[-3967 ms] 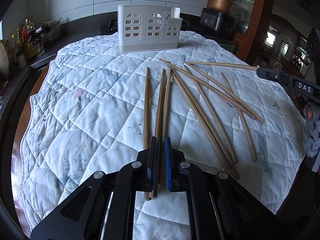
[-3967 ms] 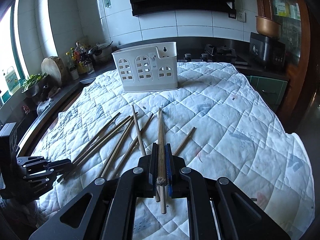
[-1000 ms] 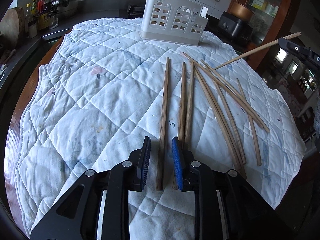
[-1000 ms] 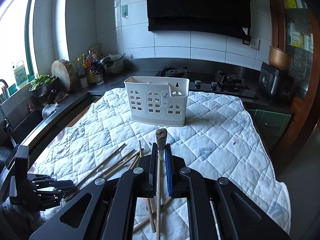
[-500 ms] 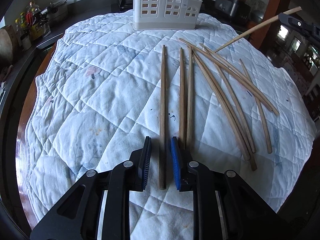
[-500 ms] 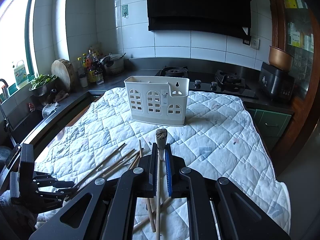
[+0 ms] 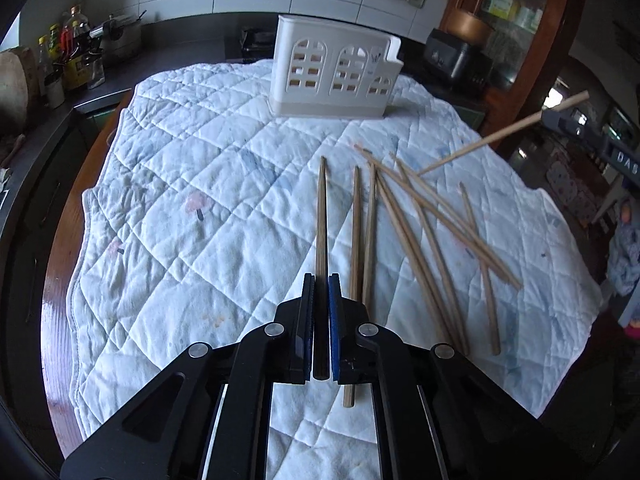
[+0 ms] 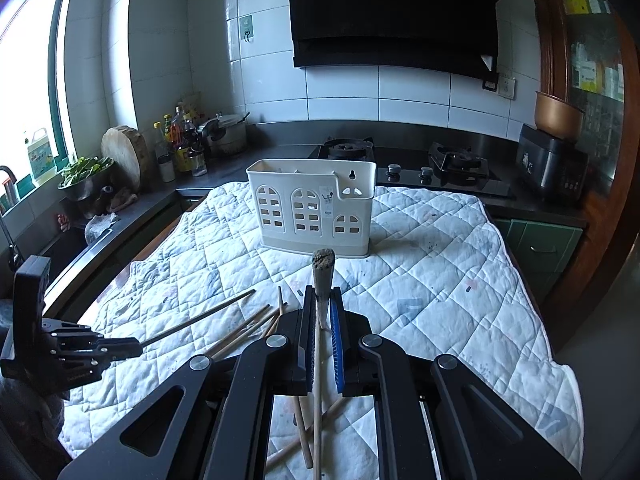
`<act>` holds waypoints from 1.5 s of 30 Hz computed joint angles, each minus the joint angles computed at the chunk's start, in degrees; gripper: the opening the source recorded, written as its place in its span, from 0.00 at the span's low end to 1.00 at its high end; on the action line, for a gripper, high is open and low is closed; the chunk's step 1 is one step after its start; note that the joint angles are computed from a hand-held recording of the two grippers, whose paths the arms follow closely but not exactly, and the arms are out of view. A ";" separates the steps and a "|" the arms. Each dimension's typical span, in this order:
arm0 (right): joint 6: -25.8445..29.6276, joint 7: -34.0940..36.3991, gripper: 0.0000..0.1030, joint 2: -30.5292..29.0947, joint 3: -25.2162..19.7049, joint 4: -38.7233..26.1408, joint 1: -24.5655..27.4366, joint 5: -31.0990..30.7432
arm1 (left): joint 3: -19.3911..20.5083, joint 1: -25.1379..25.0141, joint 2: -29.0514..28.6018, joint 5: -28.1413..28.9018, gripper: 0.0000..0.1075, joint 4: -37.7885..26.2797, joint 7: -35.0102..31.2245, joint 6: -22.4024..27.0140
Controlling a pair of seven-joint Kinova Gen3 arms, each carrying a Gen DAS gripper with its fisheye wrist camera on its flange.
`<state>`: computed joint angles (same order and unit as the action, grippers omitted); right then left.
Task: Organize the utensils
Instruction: 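Lower the chopsticks into the white holder and open both tools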
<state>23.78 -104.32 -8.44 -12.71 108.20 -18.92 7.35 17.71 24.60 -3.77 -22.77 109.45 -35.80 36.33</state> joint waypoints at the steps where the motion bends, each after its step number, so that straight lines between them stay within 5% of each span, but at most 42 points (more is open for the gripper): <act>1: -0.06 -0.11 0.07 -0.03 -0.07 -0.07 0.02 0.10 | -0.05 -0.18 -0.41 -0.61 0.05 0.06 0.54 -0.70; 14: 2.38 5.38 0.07 2.22 2.15 -6.89 -1.24 -2.44 | -0.60 -2.98 -0.52 -1.79 0.05 -5.42 -2.56 -3.65; 26: 12.01 16.51 0.07 11.48 5.23 -28.21 -0.09 -11.27 | -4.84 -1.88 6.74 3.14 0.05 -24.10 -17.62 3.93; 34: 13.94 11.02 0.07 19.58 6.81 -41.37 -2.60 -5.08 | -8.77 0.94 11.93 -2.00 0.05 -38.98 -19.67 7.63; 45: 11.75 8.09 0.07 28.73 8.41 -49.56 -3.02 -3.57 | -15.97 4.74 20.64 -8.78 0.05 -51.26 -14.19 6.80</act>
<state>35.53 -96.23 20.29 -4.31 58.64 -21.94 3.78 1.74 29.35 16.86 -31.55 58.19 -49.99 43.12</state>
